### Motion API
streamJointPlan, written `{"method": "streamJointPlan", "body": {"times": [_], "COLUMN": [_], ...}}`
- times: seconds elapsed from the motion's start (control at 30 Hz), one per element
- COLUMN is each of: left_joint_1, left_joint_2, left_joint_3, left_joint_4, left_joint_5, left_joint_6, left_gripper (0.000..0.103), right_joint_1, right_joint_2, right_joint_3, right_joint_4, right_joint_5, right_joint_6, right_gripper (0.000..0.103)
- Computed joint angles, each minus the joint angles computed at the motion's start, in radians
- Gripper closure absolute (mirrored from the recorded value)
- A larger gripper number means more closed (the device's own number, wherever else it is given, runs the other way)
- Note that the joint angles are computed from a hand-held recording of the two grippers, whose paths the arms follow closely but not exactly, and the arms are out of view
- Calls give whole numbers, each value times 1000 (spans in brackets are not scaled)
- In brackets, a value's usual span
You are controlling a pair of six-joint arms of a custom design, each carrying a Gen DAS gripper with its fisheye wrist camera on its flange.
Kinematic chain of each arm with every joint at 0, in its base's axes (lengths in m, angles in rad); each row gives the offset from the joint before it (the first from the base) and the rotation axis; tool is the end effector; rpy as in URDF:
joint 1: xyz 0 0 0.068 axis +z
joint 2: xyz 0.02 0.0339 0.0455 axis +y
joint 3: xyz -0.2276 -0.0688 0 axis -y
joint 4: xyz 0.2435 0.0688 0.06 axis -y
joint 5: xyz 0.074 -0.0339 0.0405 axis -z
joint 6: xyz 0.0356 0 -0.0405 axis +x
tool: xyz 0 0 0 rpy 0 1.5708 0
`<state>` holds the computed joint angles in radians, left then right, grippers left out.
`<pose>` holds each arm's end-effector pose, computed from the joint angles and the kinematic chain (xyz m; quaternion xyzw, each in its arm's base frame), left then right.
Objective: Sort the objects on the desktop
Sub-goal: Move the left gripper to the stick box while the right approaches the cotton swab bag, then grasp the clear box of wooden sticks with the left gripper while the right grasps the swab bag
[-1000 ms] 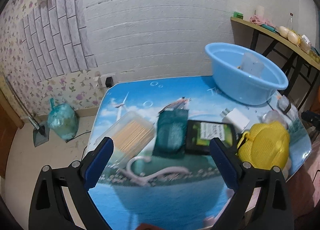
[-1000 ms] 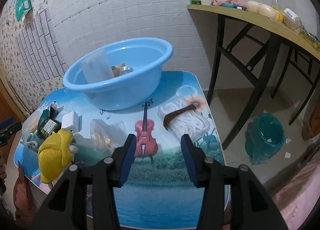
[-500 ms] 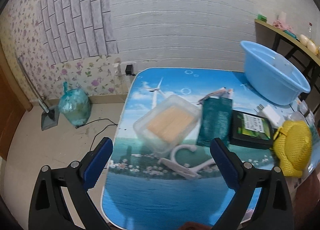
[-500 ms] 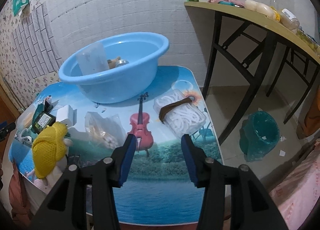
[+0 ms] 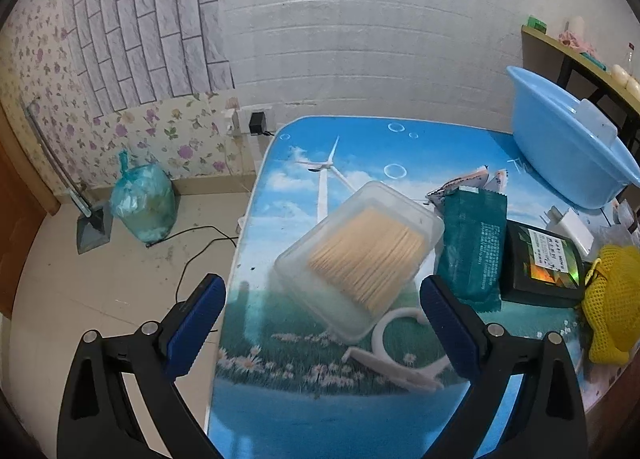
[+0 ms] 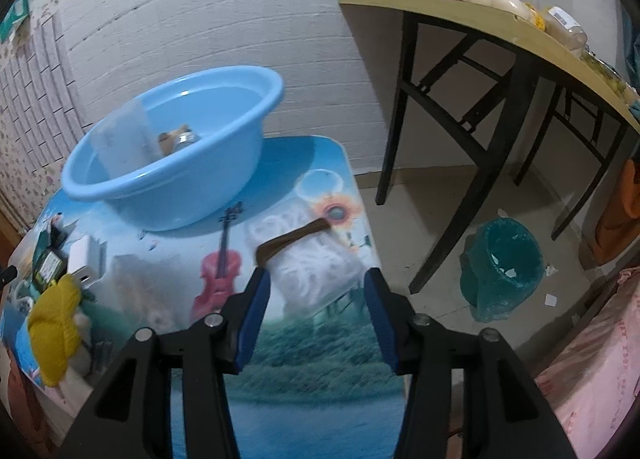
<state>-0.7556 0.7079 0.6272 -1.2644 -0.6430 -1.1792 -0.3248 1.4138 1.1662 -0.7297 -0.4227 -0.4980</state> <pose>0.1002 -0.0651 0.2018 -0.2330 0.9142 0.0902 0.3192 0.2840 -0.0802 0.2485 -0.1420 0.9262 0.0695 0.3423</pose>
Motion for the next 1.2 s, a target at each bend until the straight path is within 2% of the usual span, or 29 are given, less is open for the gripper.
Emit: {"method": "streamJointPlan", "body": {"times": [0.2, 0.3, 0.47, 0.6, 0.8, 0.83, 0.87, 1.0, 1.2], "left_joint_1": [121, 179, 219, 217, 187, 183, 171, 163, 81], "left_joint_2": [17, 27, 51, 60, 87, 84, 84, 59, 50], "left_joint_3": [-30, -44, -43, -37, -17, -16, -12, -10, 14], "left_joint_4": [122, 181, 241, 264, 238, 231, 221, 188, 113], "left_joint_5": [60, 102, 122, 132, 116, 119, 116, 122, 82], "left_joint_6": [162, 228, 295, 306, 275, 271, 259, 235, 140], "left_gripper": [5, 5, 5, 5, 5, 8, 17, 24, 29], "right_joint_1": [14, 24, 17, 19, 32, 31, 28, 11, -20], "right_joint_2": [69, 117, 188, 201, 206, 205, 207, 208, 178], "right_joint_3": [36, 51, 123, 142, 122, 117, 117, 120, 110], "right_joint_4": [30, 67, 36, -18, -26, -24, -26, -52, -90], "right_joint_5": [20, 25, -36, -96, -86, -85, -87, -94, -130], "right_joint_6": [-8, -38, -44, -97, -109, -108, -110, -121, -138], "right_gripper": [35, 34, 34, 34, 34, 34, 34, 46, 47]}}
